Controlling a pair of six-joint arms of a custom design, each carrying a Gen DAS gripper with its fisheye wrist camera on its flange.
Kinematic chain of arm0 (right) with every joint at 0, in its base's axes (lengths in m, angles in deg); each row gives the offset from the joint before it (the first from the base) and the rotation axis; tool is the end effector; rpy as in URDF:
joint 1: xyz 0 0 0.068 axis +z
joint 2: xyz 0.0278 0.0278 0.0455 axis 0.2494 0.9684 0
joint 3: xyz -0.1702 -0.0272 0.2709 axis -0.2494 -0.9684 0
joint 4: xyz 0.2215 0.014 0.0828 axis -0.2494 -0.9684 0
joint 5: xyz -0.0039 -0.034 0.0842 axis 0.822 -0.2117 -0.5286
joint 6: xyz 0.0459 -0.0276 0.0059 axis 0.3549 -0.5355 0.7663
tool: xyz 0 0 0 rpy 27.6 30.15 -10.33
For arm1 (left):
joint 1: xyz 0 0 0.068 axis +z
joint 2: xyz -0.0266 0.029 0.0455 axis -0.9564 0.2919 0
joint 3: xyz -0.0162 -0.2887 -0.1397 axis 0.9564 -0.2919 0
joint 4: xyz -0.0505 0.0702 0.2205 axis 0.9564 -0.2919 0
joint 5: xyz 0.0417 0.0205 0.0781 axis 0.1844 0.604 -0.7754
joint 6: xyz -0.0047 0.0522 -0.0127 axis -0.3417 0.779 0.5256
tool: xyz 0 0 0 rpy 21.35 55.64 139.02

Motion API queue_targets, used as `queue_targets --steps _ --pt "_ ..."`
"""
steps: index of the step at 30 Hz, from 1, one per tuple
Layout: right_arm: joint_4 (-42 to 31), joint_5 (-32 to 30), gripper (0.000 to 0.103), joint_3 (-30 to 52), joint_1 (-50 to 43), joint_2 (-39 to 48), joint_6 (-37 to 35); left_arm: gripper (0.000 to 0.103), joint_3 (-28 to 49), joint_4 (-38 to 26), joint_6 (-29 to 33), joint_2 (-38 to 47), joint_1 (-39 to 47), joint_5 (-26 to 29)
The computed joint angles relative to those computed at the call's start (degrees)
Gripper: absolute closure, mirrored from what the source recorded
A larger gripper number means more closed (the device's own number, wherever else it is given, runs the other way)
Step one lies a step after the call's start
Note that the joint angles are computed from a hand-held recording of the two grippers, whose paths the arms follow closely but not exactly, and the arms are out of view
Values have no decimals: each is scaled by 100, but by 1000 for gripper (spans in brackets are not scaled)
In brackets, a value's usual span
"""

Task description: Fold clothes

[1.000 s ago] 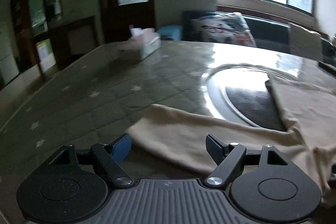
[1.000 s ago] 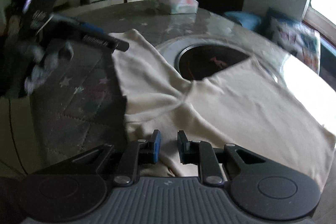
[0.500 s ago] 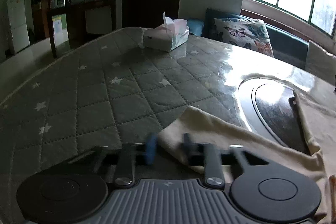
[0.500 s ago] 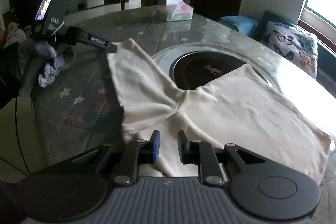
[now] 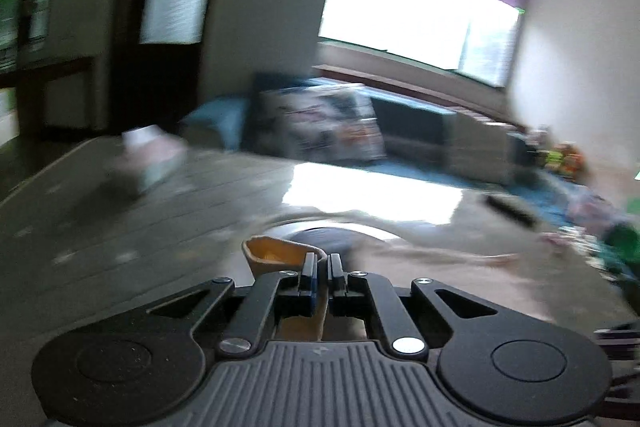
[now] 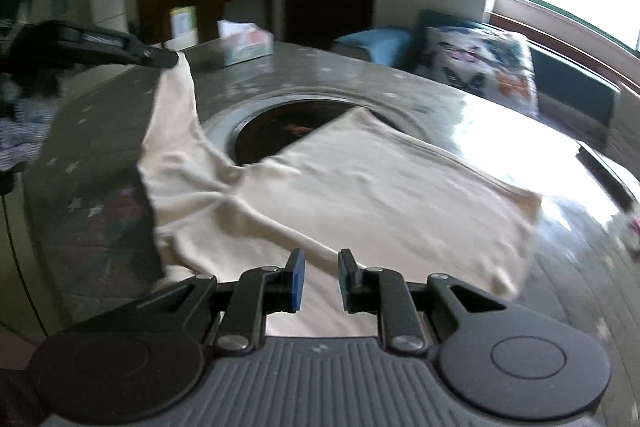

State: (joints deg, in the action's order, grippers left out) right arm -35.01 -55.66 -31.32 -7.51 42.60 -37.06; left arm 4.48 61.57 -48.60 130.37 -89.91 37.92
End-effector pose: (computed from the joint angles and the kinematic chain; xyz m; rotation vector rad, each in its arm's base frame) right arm 0.2768 -0.0923 0.1589 -0.4435 2.2685 0.1718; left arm 0.3269 -0.1020 0.1997 0.1638 2.0221 -0.3764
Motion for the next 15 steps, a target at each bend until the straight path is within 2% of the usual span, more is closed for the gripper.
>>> queue_targets --steps 8,15 --pt "230 -438 86 -212 -1022 41 15 98 504 -240 212 -47 -1449 333" --pt "205 -572 86 -205 -1651 156 16 98 1092 -528 507 568 -2239 607"
